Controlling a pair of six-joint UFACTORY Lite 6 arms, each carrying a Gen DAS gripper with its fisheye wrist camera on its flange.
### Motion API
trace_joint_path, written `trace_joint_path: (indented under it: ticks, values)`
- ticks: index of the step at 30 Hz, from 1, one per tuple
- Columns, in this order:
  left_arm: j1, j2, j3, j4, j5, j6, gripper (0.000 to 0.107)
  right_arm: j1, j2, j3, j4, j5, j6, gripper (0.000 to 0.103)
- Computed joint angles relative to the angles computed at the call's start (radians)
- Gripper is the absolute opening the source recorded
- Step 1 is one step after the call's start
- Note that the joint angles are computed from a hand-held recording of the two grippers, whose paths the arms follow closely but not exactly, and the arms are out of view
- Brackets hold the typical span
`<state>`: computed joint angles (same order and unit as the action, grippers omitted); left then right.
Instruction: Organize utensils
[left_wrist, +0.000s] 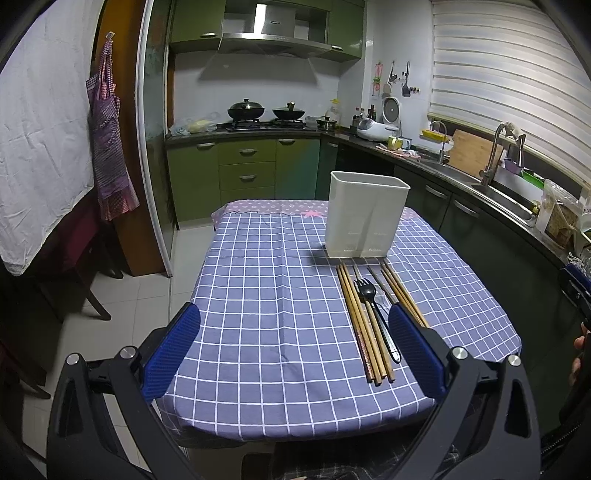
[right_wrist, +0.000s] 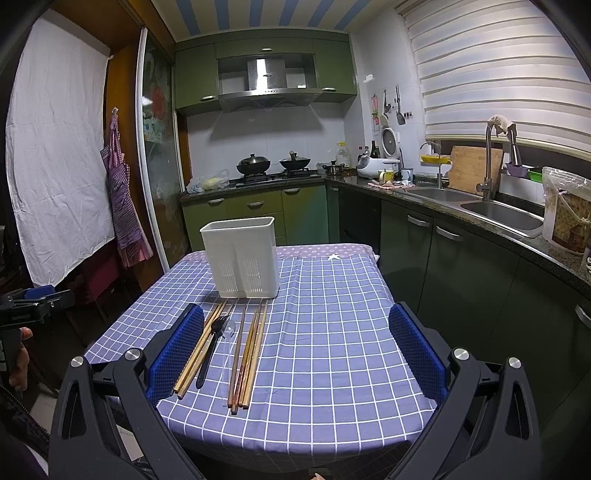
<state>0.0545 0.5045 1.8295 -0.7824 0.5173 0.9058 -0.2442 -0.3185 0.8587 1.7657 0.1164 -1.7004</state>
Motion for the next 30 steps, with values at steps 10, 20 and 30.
trace_joint_path:
  ticks: [10,20,30]
  values:
    - [-0.001,0.004,0.013,0.015,0.007,-0.018,0.097,0.000,0.004,0.014,-0.088,-0.003,0.090,0.099]
    - [0.004,0.005,0.011,0.010,0.012,-0.010,0.097,0.000,0.004,0.014,-0.090,-0.003,0.092,0.099]
    - [0.002,0.010,0.013,0.018,0.014,-0.017,0.097,-0.001,0.005,0.016,-0.136,-0.002,0.137,0.099]
